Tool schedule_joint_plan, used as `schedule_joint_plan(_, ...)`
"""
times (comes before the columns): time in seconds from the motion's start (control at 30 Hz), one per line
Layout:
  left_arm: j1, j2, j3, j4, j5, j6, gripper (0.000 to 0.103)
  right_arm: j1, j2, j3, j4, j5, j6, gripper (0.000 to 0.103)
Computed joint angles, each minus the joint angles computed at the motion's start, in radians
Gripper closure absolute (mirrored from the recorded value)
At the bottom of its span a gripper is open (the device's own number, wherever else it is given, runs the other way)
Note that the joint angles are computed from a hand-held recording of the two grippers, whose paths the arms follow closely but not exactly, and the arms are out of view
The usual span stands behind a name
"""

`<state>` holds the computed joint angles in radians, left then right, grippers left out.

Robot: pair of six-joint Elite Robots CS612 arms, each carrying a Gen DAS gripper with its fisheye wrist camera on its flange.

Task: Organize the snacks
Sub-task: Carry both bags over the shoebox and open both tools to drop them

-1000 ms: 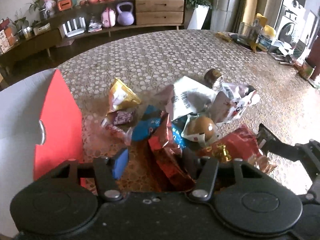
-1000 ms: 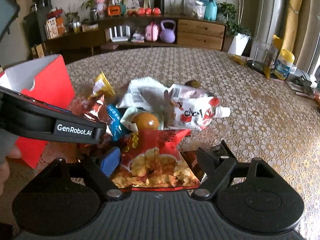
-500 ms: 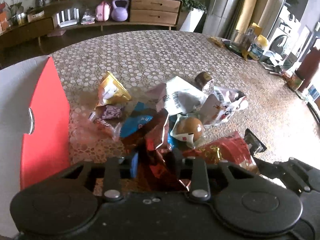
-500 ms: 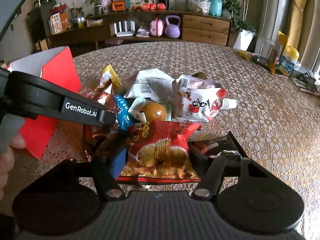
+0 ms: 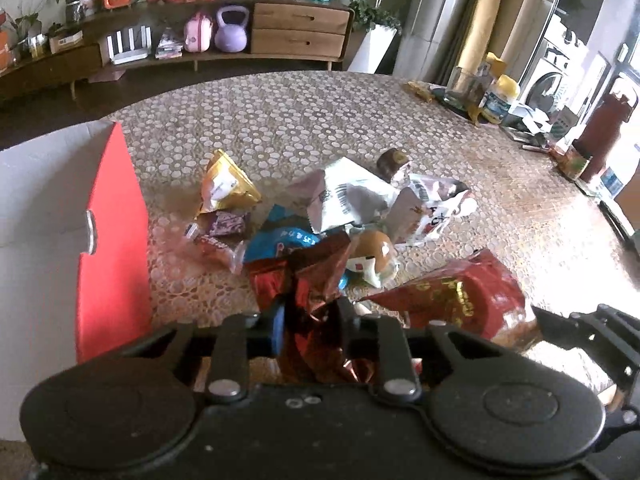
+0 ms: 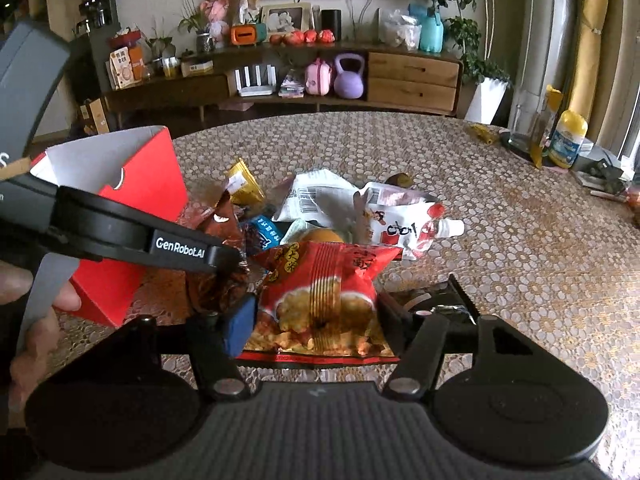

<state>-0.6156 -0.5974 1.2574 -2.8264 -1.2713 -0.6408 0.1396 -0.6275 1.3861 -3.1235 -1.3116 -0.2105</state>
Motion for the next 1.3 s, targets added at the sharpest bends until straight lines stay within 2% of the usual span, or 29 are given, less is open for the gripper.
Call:
schedule_joint_plan(0.3, -0.015, -0.047, 0.072, -0.067, 0.015, 0.021, 0.081, 0.0, -0.047, 0.059, -0.036, -0.004, -0.007, 0.039)
schedule_joint_plan(0.6, -0.028, -0.129, 0.181, -0.177, 0.028, 0.068, 0.081, 0.005, -0.102, 0.114, -0.098, 0.013, -0.022, 0.039)
schedule_joint_plan(0.73, -0.029, -0.168, 0.22, -0.198, 0.04, 0.08, 0.081, 0.014, -0.116, 0.118, -0.1, 0.019, -0.018, 0.039)
schedule_joint_plan(1.03, -0.023, -0.235, 0.289, -0.232, 0.098, 0.102, 0.08, 0.042, -0.127, 0.103, -0.099, 0.053, -0.022, 0.039)
schedule_joint_plan(1.3, -0.002, -0.279, 0.343, -0.236, 0.142, 0.11, 0.08, 0.078, -0.115, 0.057, -0.064, 0.087, -0.03, 0.039)
